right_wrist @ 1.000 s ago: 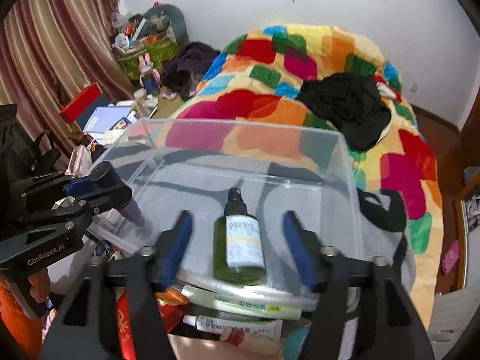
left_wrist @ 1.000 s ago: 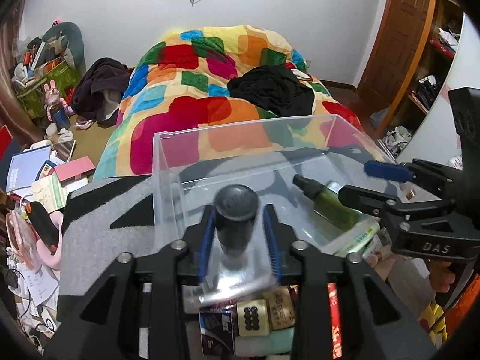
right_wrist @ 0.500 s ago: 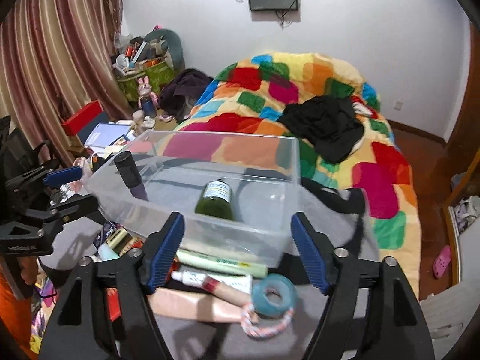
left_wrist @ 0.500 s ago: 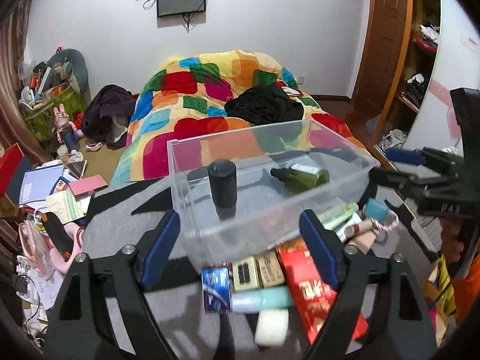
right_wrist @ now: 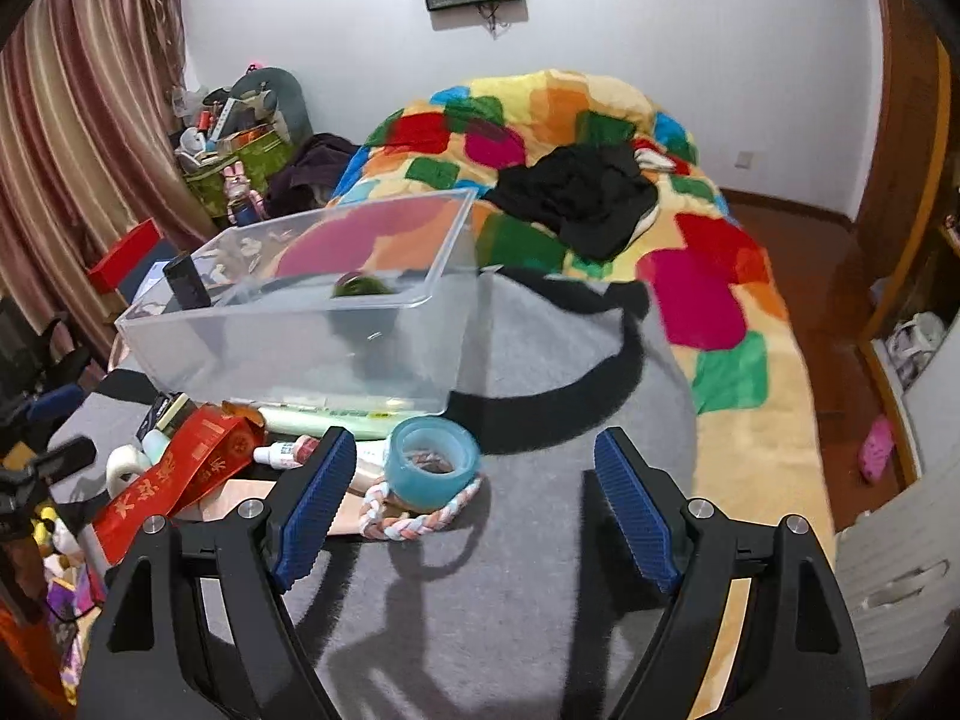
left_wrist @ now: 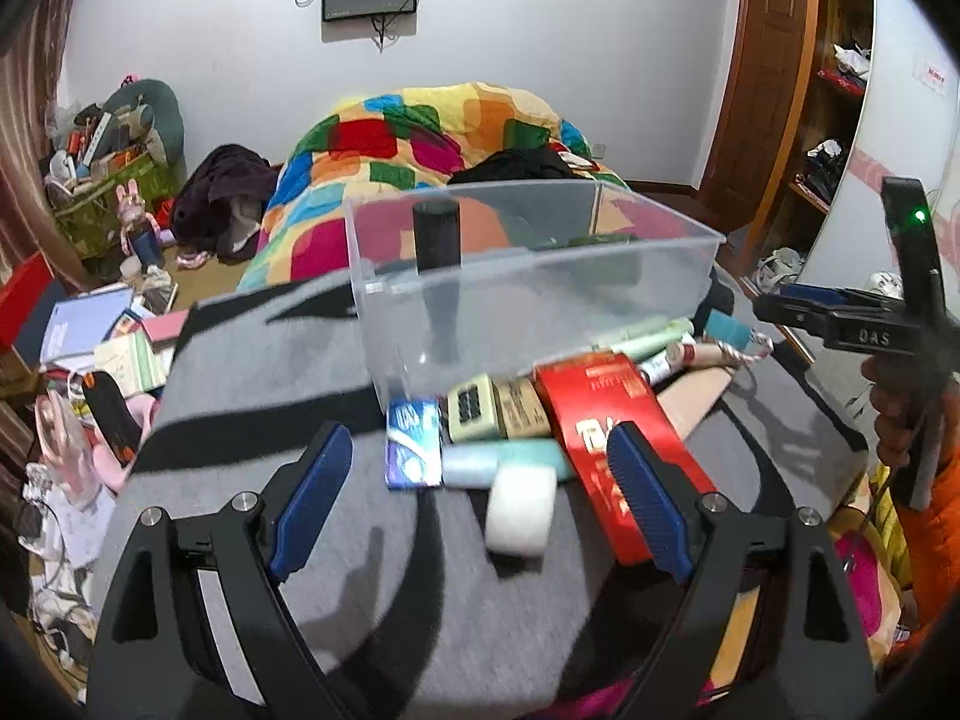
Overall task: Organize objects
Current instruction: 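Grasp the white bandage roll with the left gripper while the right grasps the blue tape roll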
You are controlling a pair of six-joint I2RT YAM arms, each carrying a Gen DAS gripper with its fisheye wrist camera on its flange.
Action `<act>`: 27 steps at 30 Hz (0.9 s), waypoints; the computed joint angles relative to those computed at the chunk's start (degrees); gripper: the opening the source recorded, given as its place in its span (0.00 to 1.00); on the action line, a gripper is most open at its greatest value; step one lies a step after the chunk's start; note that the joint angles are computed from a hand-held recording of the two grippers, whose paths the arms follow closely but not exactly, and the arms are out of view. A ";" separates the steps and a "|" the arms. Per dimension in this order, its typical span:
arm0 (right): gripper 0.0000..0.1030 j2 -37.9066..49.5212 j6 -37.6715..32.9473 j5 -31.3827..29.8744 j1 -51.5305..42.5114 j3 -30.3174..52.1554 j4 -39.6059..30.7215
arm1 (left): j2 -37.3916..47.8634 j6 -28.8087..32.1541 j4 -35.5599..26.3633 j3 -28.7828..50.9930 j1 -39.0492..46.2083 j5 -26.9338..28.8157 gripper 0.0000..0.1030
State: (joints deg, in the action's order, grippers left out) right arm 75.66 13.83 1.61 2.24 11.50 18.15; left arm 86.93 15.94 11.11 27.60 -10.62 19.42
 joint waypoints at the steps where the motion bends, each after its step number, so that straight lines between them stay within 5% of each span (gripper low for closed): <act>1: 0.75 1.57 -0.21 -0.73 -0.02 0.10 1.48 | 0.47 -0.36 0.69 -0.30 -0.01 -0.06 0.85; 5: 0.54 8.23 -0.74 -2.46 0.93 2.09 5.10 | 2.36 -0.72 1.52 -0.91 0.92 1.39 0.67; 12: 0.46 16.57 -0.66 -2.40 2.26 3.62 9.26 | 5.51 -1.41 4.90 -2.09 0.20 2.22 0.56; 14: 0.37 16.48 -0.33 -2.82 1.66 3.15 9.86 | 6.62 -1.35 5.38 -2.03 -0.30 1.86 0.43; 17: 0.37 15.60 0.06 -3.41 1.12 2.30 10.49 | 7.84 -1.35 5.29 -1.58 -0.24 2.44 0.26; 27: 0.37 3.67 0.69 -0.28 5.17 -2.52 8.74 | 2.39 -1.80 6.21 -4.28 1.85 3.66 0.24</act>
